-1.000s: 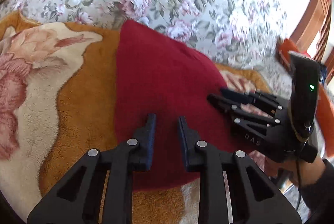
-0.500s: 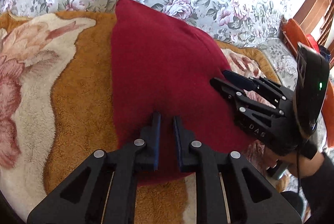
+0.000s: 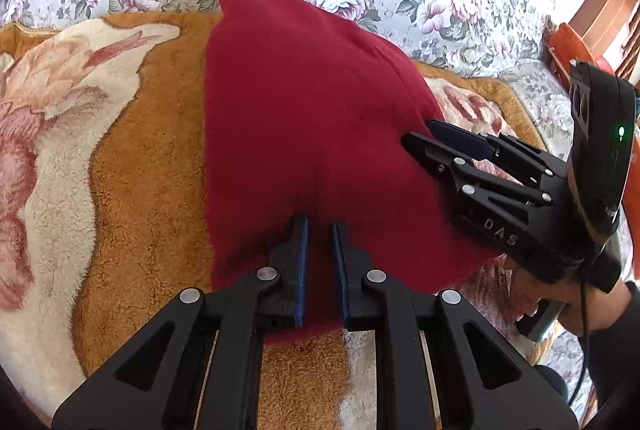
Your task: Fold small clothes
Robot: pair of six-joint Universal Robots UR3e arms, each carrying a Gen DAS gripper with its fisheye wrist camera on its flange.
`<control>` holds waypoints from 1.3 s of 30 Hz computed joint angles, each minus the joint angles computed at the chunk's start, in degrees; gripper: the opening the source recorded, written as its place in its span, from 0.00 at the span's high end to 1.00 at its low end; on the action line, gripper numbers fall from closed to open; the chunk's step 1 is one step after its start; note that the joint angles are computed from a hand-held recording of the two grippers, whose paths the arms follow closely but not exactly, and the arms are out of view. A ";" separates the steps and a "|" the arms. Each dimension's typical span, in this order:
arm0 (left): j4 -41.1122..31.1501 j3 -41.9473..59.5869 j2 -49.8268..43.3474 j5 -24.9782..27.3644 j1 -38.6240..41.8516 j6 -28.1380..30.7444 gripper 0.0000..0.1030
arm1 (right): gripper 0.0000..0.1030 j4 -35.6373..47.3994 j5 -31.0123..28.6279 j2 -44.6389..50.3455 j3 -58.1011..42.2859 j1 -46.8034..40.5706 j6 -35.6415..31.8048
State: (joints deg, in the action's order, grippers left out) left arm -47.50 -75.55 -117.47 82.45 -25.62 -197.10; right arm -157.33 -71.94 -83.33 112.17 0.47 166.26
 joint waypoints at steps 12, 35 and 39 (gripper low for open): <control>-3.32 2.96 -0.91 1.19 -0.62 -0.19 0.88 | 0.67 2.31 -5.75 -0.19 -2.87 3.31 3.69; 1.03 2.67 -1.66 14.73 -6.96 -7.72 0.87 | 0.66 18.02 -26.96 -49.60 20.36 13.22 23.69; 0.33 4.70 -2.64 12.65 -7.25 -7.88 0.37 | 0.66 18.87 -25.79 -50.78 20.89 11.59 23.47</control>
State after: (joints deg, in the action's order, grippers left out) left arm -47.17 -70.86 -120.11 95.10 -32.87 -204.98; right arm -138.46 -97.73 -134.12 133.06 12.05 189.73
